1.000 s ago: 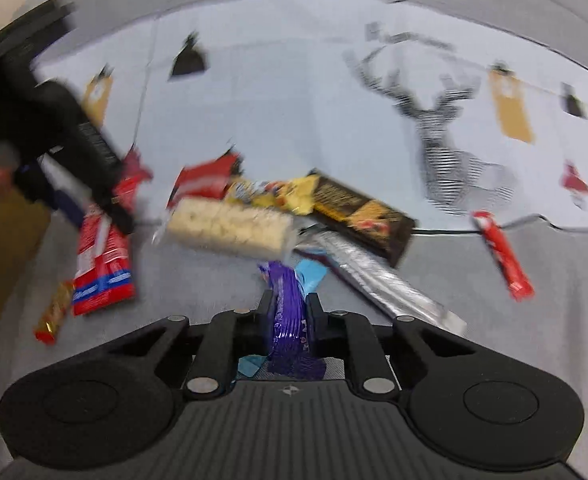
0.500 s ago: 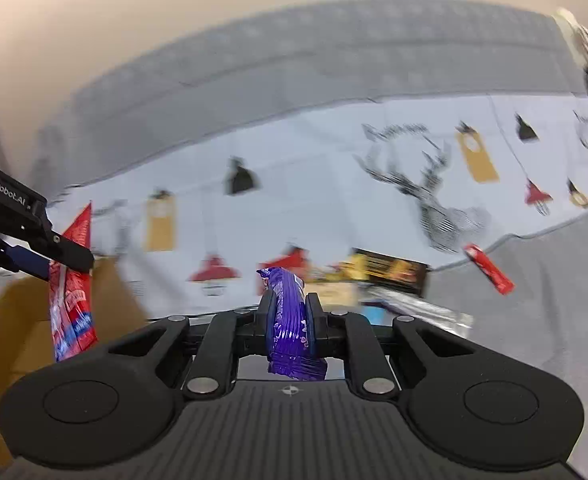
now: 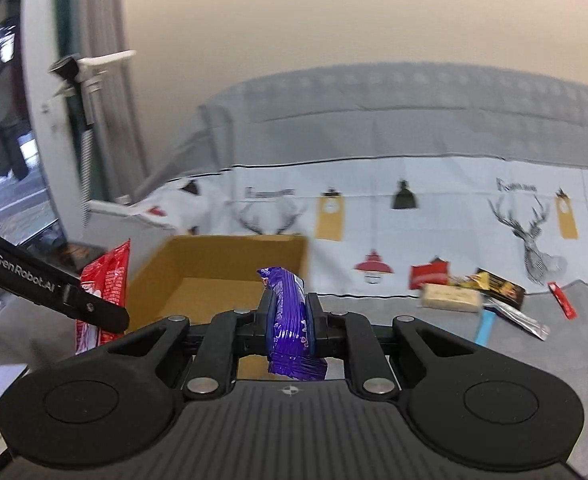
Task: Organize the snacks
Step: 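Carry the red pack and purple bar over the open box with both tools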
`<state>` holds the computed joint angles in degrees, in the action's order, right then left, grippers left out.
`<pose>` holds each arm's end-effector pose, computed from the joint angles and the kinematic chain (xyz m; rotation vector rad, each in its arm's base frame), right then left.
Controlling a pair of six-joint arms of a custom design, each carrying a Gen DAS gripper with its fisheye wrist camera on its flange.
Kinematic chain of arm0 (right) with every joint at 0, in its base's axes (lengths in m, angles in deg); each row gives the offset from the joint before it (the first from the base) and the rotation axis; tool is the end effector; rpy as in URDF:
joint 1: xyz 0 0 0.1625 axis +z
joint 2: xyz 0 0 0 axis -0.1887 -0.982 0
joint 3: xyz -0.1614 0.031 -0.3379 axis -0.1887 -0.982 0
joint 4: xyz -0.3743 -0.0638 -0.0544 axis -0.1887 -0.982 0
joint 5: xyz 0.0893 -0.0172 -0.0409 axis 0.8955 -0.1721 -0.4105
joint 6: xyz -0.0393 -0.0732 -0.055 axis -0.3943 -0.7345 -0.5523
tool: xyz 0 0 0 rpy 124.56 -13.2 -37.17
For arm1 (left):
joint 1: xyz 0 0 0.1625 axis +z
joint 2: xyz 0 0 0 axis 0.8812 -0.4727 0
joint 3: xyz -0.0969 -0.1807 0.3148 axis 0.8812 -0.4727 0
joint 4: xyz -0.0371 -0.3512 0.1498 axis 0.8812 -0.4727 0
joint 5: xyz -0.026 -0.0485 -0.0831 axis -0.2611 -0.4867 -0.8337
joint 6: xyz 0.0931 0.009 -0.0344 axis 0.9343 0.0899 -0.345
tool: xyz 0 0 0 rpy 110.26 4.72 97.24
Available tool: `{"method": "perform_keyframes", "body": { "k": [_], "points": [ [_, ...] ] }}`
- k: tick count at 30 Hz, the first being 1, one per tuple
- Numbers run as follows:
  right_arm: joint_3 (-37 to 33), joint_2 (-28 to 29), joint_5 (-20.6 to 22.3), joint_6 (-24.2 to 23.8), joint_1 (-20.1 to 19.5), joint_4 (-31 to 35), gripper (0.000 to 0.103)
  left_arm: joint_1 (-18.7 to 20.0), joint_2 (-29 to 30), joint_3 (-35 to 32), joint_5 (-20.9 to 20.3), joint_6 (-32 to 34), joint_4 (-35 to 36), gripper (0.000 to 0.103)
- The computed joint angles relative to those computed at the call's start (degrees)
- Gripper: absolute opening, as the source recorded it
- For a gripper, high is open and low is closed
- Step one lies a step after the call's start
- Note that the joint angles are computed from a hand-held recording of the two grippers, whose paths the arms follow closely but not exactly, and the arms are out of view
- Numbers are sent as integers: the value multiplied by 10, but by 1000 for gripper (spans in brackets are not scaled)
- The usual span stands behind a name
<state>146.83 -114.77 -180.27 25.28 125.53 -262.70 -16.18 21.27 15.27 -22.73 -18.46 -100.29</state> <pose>0.2968 -0.5177 0.2991 0.0382 -1.9904 1.4655 -0.4073 -0.6748 0.2329 1.0593 2.4719 -0.3978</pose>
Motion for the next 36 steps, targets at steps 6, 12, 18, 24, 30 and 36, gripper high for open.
{"method": "perform_keyframes", "body": {
  "k": [6,12,18,24,30,36],
  "points": [
    [-17,33,-32,7,36,13,16,8,-71,91,-7,4,-52,54],
    [-23,44,-53,6,51,19,16,12,-101,127,-17,-2,-68,54],
    [-33,51,-58,4,55,31,16,15,-103,130,-15,-4,-73,54],
    [-37,49,-59,14,50,54,16,21,-89,110,-17,-4,-66,54],
    [-43,49,-60,26,45,78,16,26,-77,94,-18,-6,-61,54],
    [-51,50,-61,36,40,101,16,33,-59,67,-14,-7,-51,54]
  ]
}}
